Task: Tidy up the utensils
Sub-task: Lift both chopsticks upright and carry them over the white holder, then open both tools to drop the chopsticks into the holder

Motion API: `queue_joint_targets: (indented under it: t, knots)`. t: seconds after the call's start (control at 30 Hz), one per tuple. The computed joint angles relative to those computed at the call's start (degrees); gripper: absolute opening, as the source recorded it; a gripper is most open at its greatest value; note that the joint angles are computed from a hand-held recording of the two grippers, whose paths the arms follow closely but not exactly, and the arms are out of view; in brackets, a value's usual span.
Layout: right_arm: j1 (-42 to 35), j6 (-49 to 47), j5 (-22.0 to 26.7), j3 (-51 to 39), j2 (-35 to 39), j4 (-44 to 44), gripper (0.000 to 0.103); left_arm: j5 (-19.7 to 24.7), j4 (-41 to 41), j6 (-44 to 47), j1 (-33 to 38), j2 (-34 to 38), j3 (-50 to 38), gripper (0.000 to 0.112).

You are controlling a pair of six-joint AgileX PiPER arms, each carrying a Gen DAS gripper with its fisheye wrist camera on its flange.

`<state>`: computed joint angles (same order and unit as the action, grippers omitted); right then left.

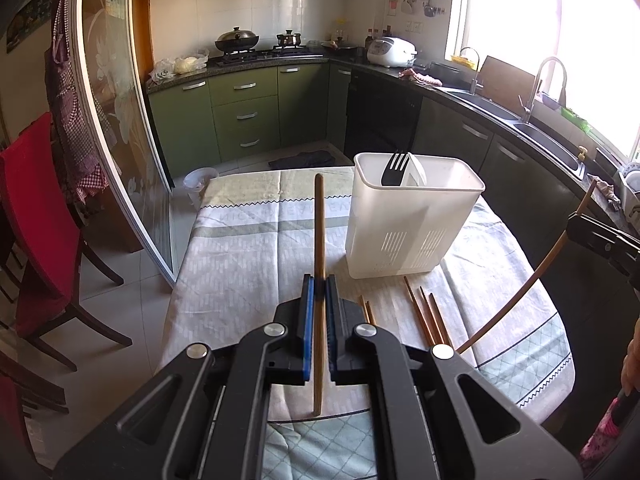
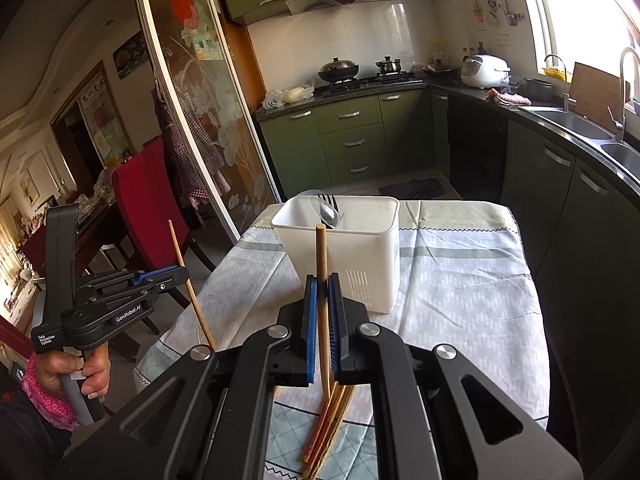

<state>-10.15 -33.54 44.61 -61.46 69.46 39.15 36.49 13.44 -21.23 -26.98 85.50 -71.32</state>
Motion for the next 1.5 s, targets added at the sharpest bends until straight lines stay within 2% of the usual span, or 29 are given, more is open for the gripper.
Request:
queue_joint_targets:
  t: [0.27, 0.57, 0.67, 0.8, 0.93, 1.03, 1.23, 1.5]
  knots:
    - [-0.9, -0.8, 2.5, -3.6, -0.4, 0.9, 0.006, 1.6, -1.6, 2.1, -0.3, -0.9, -3.3, 0.006]
    - [-2.2, 3.0, 2.9, -18.2, 1.5, 0.5, 0.006, 7.4, -4.5, 6.8, -1.2, 0.7, -18.1, 0.006]
    - [-2.9, 4.0, 3.4, -24.9, 4.3, 1.7, 0.006, 9.4, -4.1, 7.0, -2.0, 2.6, -24.7, 0.006]
    - [-1.0, 8.4, 0.3, -32.6, 9.2, -2.8, 0.006, 10.2, -1.7, 5.9, -3.1, 6.0, -33.1, 0.006]
    - [1.0, 11.6, -2.8, -37.3, 15.0, -7.2, 0.006, 10.8, -1.0, 5.4, -3.5, 11.5, -41.7, 0.006]
    - [1.0, 11.4, -3.6, -39.8, 19.8, -6.0, 0.006, 11.3, -1.2, 5.2, -3.4, 16.2, -47.6, 0.006]
    - [2.0, 10.7, -5.3, -40.4, 25.9, -5.5, 0.006, 14.1, -2.8, 6.2, -2.8, 24.8, -54.9, 0.006]
    - [5.6, 12.6, -5.4, -35.3, 29.1, -12.2, 0.007, 15.1, -5.2, 7.0, -1.4, 30.2, -53.9, 0.006]
